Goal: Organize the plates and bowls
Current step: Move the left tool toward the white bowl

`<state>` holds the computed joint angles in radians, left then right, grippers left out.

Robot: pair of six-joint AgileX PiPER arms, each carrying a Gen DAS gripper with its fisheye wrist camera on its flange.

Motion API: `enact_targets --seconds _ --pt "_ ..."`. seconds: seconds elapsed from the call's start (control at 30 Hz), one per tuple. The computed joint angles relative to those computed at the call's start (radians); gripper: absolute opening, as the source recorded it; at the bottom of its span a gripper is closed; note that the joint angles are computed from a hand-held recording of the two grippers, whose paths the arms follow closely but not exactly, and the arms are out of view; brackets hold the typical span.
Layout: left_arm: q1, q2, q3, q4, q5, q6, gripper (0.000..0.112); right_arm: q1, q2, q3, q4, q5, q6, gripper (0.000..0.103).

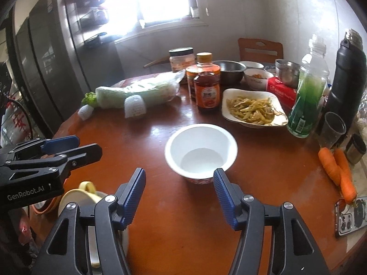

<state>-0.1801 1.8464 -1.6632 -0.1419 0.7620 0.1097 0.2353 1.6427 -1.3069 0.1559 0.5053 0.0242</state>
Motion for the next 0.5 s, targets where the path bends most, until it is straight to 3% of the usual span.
enact_targets --seconds 0.5 --pt "-0.047 0.232 -0.289 0.04 0.14 -0.035 0.058 -0.122 0.189 -0.146 0.117 0.049 -0.111 0.064"
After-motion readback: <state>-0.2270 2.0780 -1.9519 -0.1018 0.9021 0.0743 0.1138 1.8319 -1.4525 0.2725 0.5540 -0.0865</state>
